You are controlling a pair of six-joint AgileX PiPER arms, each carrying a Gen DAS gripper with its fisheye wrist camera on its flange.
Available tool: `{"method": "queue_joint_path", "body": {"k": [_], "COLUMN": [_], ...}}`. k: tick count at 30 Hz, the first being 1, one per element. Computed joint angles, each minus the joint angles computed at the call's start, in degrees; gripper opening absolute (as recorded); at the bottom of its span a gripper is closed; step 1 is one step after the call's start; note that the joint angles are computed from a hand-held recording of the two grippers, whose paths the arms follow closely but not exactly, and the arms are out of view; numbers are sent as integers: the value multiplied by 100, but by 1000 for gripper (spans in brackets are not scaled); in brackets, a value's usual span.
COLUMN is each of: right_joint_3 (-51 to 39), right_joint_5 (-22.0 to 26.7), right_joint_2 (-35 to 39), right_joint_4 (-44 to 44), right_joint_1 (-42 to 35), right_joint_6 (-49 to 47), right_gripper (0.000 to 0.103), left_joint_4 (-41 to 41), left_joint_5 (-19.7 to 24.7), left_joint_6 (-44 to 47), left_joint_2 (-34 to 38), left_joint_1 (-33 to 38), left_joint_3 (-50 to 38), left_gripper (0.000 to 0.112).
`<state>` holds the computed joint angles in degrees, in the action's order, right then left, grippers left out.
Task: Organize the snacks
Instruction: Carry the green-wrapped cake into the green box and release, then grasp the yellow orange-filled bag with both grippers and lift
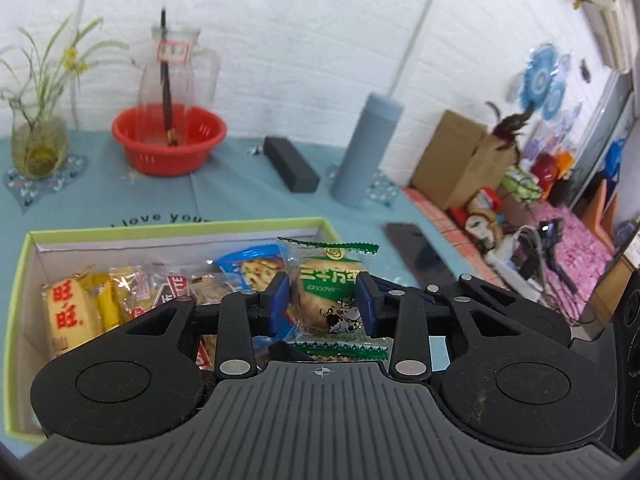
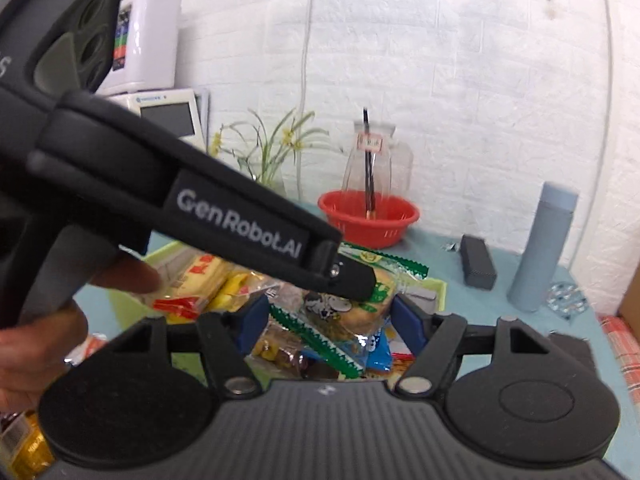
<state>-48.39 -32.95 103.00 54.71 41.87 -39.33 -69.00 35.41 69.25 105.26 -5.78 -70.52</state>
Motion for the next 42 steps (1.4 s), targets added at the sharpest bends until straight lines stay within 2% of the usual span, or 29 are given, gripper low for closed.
{"method": "queue_joint_path", "body": {"k": [3,5,7,9,11,13,16,18,20,24,26,28,31,35,42], "right_joint_3": [-430,-666,-677,-512,-269,-60,337,568,690,861,886,835,562,15,-500], "right_joint_5": [692,951,861,710,560,176,-347,-557,-535,-664,-792,-720,-450,33,182], "right_joint_2": [482,769,782,639,422,200,-295,-592,-826,-994,-814,-509,167,985,1487], "right_joint_4": [-563,-698,-567,-663,-1037,-875,-548,-469,-363,451,675,634,353,35,218], "right_joint_1": [-554,-686,-633,-536,-492,-316,90,382,673,1607,2107,2475,2889,3028,2943], "right_joint_6": [571,533,370,501,900,665,249,244,155,-286,-152,292,1201,1986,2295], "right_gripper": [74,76,77,93,93,93,93,93,93,93,93,93,93,93,93], "left_joint_4": [544,387,286,199,12,-382,-796,-880,-863,-510,-285,-31,368,831,523], "left_joint_5": [-99,3,235,614,757,795,1078,1424,1850,2594,2854,3031,2956,3020,2635], "left_joint_6": [-619,-457,-341,-414,-203,351,1135,1574,1942,2463,2711,2951,3086,3164,3647], "left_joint_2": [686,921,889,767,388,-232,-1171,-1718,-2184,-2646,-2616,-2383,-1828,-1144,-1083], "left_joint_1": [-121,-82,23,181,339,564,1125,1639,2276,3699,4390,5046,5687,6011,5507], "left_joint_3": [-561,-636,-623,-635,-373,177,1058,1601,2130,2988,3303,3545,3727,3718,3840], "left_gripper": [14,19,24,28,33,46,56,56,56,58,58,58,56,46,39]}}
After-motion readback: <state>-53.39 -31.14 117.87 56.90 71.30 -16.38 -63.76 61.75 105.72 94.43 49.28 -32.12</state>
